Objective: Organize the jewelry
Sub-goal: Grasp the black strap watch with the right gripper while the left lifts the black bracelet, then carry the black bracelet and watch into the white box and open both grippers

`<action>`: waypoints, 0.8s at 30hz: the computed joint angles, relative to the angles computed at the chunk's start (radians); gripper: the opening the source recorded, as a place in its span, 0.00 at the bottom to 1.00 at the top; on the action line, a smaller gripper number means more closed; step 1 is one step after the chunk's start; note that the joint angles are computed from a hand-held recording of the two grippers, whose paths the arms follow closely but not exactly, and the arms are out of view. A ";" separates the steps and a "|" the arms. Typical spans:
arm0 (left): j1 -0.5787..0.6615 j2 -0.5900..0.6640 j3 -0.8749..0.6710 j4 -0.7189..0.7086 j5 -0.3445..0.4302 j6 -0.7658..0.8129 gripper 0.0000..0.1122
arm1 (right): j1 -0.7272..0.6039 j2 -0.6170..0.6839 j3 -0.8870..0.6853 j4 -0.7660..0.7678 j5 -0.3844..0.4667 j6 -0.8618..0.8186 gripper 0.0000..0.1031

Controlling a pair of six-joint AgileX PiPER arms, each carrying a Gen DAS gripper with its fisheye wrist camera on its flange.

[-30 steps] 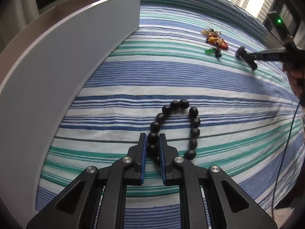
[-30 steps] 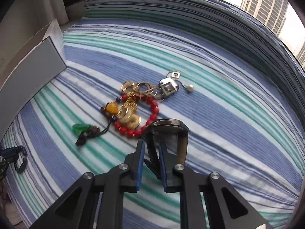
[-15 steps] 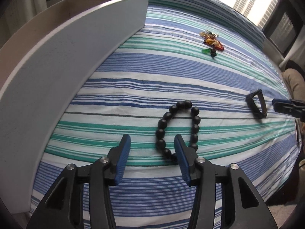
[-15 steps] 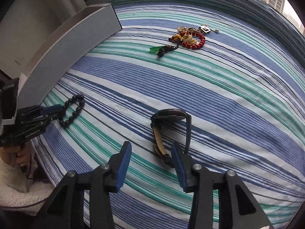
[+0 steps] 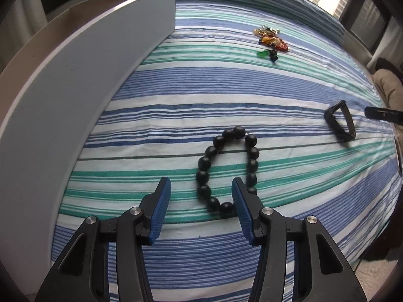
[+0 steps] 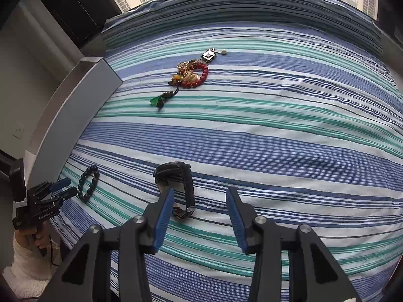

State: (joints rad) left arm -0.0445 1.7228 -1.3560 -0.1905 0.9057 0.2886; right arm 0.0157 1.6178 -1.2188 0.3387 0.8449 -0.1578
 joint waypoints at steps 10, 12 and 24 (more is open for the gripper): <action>-0.045 0.034 -0.028 0.047 0.007 -0.011 0.09 | 0.135 0.137 -0.052 -0.137 -0.090 0.070 0.09; -0.021 0.034 -0.039 -0.005 0.030 0.019 0.09 | 0.128 0.120 -0.044 -0.119 -0.084 0.072 0.09; 0.113 -0.066 -0.170 -0.185 0.169 0.074 0.09 | 0.143 -0.090 -0.039 -0.093 -0.008 0.063 0.08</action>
